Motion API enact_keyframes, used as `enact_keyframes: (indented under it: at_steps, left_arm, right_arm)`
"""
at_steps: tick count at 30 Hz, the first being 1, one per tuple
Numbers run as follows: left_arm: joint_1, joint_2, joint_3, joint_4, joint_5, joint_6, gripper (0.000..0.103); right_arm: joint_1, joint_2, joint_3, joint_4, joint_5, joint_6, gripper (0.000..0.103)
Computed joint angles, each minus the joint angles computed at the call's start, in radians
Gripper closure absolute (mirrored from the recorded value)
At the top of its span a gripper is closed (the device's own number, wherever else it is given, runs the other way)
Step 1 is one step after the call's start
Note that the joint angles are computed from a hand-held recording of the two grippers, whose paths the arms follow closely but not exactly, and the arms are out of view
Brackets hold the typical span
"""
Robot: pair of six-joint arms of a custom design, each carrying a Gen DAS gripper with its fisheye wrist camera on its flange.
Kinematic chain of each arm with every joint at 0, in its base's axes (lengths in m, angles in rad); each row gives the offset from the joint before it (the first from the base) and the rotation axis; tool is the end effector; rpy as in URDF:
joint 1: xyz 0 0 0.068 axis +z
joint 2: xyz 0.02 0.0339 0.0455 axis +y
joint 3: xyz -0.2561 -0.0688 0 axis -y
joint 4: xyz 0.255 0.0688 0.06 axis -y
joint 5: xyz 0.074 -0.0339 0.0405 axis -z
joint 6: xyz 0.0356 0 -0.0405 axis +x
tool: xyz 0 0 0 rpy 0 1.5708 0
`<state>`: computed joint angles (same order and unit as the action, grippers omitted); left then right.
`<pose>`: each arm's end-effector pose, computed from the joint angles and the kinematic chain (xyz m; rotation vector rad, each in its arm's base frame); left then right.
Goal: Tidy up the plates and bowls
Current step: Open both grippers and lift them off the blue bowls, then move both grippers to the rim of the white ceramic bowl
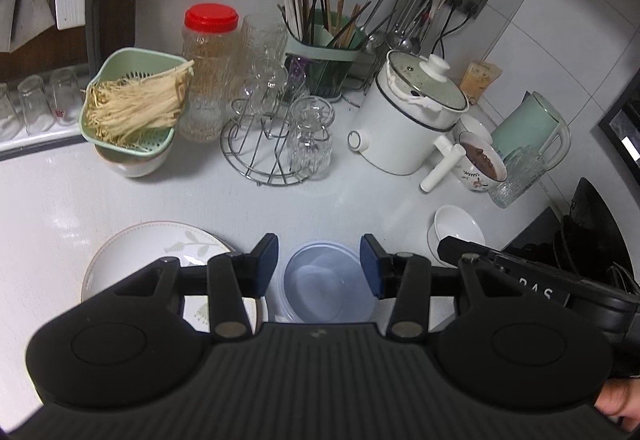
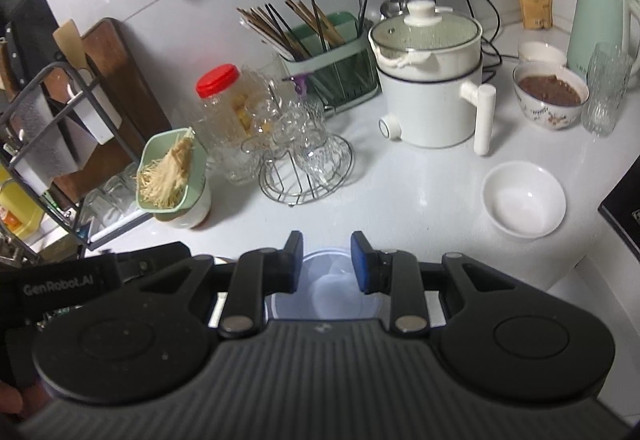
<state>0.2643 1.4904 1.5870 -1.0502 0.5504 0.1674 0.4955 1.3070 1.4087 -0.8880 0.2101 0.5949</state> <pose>0.3020 0.0624 0.3680 0.0989 2.3930 -0.4951 0.2478 0.1255 0.3693 0.2193 2.3438 0.2925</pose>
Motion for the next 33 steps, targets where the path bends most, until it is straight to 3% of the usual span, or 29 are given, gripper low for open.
enact_keyframes:
  at_steps: [19,33]
  left_arm:
    - [-0.1,-0.03,-0.038,0.096,-0.042,-0.047,0.049]
    - [-0.295,0.029,-0.023,0.181,-0.099,-0.133,0.047]
  right_arm:
    - [-0.041,-0.074,-0.07,0.049,0.025,-0.029,0.073]
    - [-0.219,-0.151,-0.13,0.044,-0.001,-0.087,0.073]
